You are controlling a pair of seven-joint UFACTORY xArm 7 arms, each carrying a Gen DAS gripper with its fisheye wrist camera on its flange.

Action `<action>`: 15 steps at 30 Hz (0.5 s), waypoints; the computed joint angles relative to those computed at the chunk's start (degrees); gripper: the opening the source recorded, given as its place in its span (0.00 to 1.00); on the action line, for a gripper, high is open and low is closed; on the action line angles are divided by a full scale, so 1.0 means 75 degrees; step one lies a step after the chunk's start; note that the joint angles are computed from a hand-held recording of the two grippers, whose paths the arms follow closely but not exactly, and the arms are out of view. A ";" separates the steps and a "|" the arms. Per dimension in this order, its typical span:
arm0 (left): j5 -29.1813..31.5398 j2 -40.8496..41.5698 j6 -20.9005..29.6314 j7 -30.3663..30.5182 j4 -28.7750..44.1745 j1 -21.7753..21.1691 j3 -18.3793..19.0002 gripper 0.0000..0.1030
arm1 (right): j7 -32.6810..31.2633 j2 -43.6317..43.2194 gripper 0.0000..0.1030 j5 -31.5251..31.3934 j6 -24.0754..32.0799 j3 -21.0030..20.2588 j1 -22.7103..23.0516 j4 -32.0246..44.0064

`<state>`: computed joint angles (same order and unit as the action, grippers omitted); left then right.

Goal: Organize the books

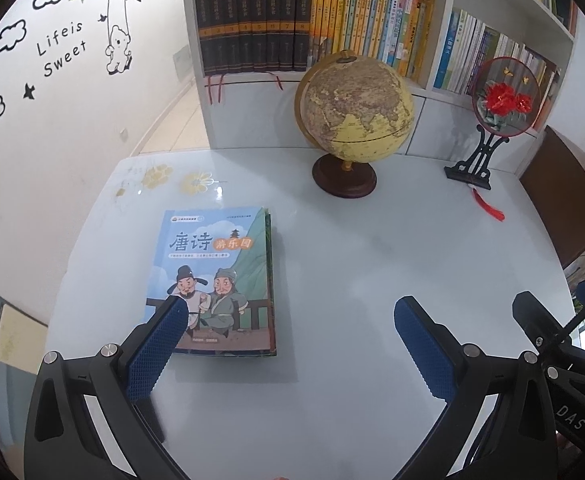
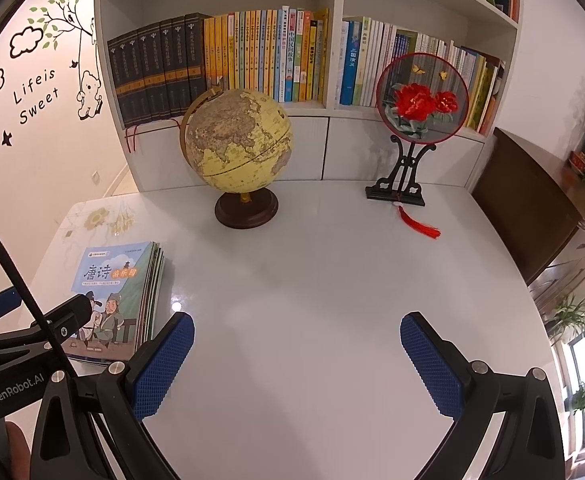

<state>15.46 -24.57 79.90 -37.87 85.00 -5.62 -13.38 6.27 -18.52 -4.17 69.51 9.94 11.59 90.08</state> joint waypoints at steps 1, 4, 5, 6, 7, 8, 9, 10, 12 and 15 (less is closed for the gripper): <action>0.0006 0.0006 0.0011 -0.0006 0.0005 0.0002 -0.0002 0.99 | -0.0004 0.0001 1.00 0.0008 -0.0004 -0.0011 -0.0002 0.0000; 0.0016 0.0009 -0.0011 0.0028 -0.0005 -0.0017 -0.0006 0.99 | -0.0004 0.0003 1.00 0.0000 -0.0015 -0.0013 -0.0004 -0.0010; 0.0040 0.0008 -0.0018 0.0027 -0.0011 -0.0017 -0.0018 0.99 | -0.0003 0.0001 1.00 0.0009 -0.0013 -0.0017 -0.0003 -0.0017; 0.0051 0.0020 -0.0021 0.0035 -0.0008 -0.0016 -0.0018 0.99 | -0.0003 0.0010 1.00 0.0004 -0.0004 -0.0013 -0.0004 -0.0007; 0.0050 0.0029 -0.0022 0.0034 -0.0002 -0.0016 -0.0014 0.99 | 0.0000 0.0006 1.00 0.0001 -0.0002 -0.0013 -0.0004 -0.0015; 0.0028 0.0032 -0.0024 0.0036 -0.0001 -0.0023 -0.0002 0.99 | 0.0001 0.0008 1.00 -0.0002 -0.0001 -0.0014 -0.0006 -0.0018; 0.0013 0.0032 -0.0032 0.0034 -0.0003 -0.0029 0.0003 0.99 | 0.0002 0.0008 1.00 0.0000 -0.0005 -0.0017 -0.0007 -0.0024; 0.0015 0.0033 -0.0036 0.0024 -0.0003 -0.0028 0.0003 0.99 | -0.0001 0.0010 1.00 0.0008 -0.0005 -0.0026 -0.0010 -0.0024; 0.0027 0.0045 -0.0035 0.0031 0.0001 -0.0029 0.0000 0.99 | 0.0009 0.0000 1.00 0.0005 -0.0006 -0.0030 -0.0017 -0.0035; 0.0050 0.0054 -0.0029 0.0026 0.0002 -0.0031 -0.0011 0.99 | 0.0010 0.0001 1.00 0.0001 -0.0001 -0.0033 -0.0023 -0.0042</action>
